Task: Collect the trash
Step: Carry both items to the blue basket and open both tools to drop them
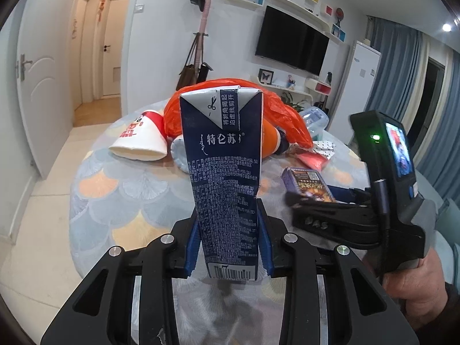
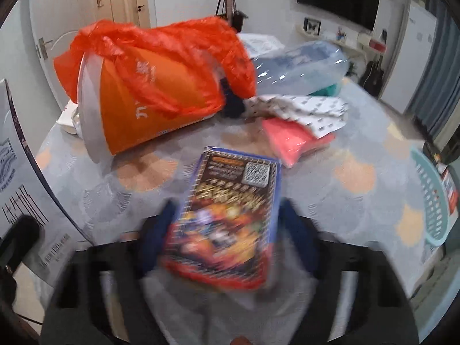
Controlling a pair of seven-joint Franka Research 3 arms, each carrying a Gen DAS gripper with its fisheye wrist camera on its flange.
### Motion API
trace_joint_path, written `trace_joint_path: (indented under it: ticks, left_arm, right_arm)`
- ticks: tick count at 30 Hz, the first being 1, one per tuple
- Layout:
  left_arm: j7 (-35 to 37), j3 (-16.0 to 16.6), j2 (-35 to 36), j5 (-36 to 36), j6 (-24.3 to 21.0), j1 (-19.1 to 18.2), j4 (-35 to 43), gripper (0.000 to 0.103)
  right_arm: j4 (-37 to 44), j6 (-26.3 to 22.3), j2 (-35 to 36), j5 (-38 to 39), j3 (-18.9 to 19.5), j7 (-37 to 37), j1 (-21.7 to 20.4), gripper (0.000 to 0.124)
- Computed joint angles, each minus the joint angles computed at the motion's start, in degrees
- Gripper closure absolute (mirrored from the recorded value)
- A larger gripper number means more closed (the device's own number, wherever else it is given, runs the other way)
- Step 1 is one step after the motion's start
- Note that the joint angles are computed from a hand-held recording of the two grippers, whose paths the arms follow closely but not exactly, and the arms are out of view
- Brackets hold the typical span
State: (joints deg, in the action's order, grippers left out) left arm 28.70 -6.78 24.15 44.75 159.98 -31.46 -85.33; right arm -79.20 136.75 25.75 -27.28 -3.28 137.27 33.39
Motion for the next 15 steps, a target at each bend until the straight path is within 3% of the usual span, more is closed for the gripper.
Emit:
trace_joint_path:
  ticks: [6, 15]
  left_arm:
    - [-1.4, 0.5, -0.6, 1.0, 1.5, -0.3, -0.6, 0.071]
    - [-5.8, 1.2, -3.3, 7.4, 2.5, -1.6, -2.1, 0.071]
  right_arm:
    - [-10.8, 9.2, -6.7, 1.8, 0.8, -0.5, -2.7, 0.065]
    - [-22.5, 21.9, -15.4, -5.2, 0.4, 6.2, -4.6, 0.065]
